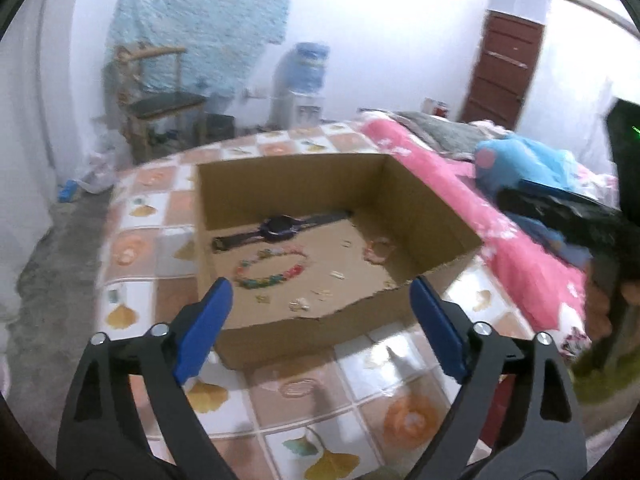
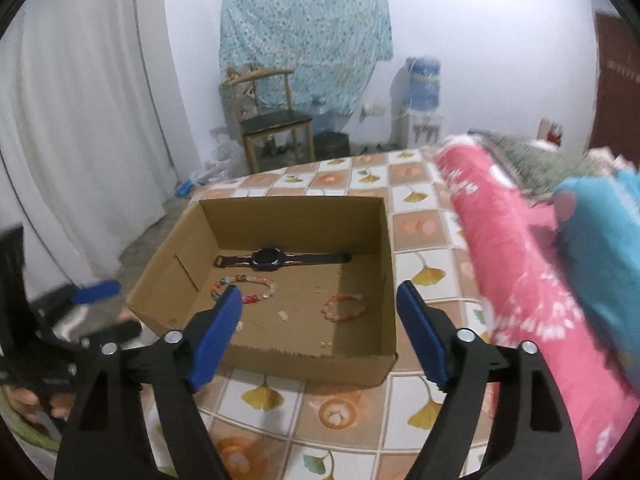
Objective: Organize jewelry
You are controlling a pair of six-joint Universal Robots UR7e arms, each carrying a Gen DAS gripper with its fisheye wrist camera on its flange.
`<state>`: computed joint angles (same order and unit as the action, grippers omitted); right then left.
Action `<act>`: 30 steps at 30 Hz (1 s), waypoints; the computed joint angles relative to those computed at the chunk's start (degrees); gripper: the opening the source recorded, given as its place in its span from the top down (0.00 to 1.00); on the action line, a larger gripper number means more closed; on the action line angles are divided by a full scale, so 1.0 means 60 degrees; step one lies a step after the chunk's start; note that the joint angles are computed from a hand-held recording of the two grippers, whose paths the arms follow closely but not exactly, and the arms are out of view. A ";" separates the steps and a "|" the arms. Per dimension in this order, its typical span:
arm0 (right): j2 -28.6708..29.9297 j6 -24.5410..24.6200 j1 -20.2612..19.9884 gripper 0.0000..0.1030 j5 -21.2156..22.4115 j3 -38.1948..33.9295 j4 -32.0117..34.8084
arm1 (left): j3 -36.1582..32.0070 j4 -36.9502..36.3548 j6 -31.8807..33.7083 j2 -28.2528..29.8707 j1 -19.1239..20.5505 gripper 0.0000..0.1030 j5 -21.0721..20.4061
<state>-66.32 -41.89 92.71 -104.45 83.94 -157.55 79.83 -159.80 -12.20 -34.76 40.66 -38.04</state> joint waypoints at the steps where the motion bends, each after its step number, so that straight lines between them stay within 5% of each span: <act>1: -0.0043 -0.0070 0.0026 0.19 -0.0048 0.0114 -0.0114 | -0.0017 0.0147 -0.0155 0.0019 -0.0051 0.13 0.0282; 9: -0.0041 -0.0980 0.0261 0.11 -0.0598 0.0772 -0.1530 | 0.0049 0.1650 -0.2339 -0.0081 -0.0300 0.12 0.1828; 16: -0.0103 -0.0964 0.0281 0.07 -0.0575 0.0946 -0.1988 | 0.0134 0.3432 -0.4239 -0.0332 -0.0381 0.12 0.2683; 30: -0.0142 -0.0547 0.0295 0.07 -0.0887 0.1091 -0.2713 | -0.0078 0.5284 -0.5611 -0.0376 -0.0499 0.11 0.3294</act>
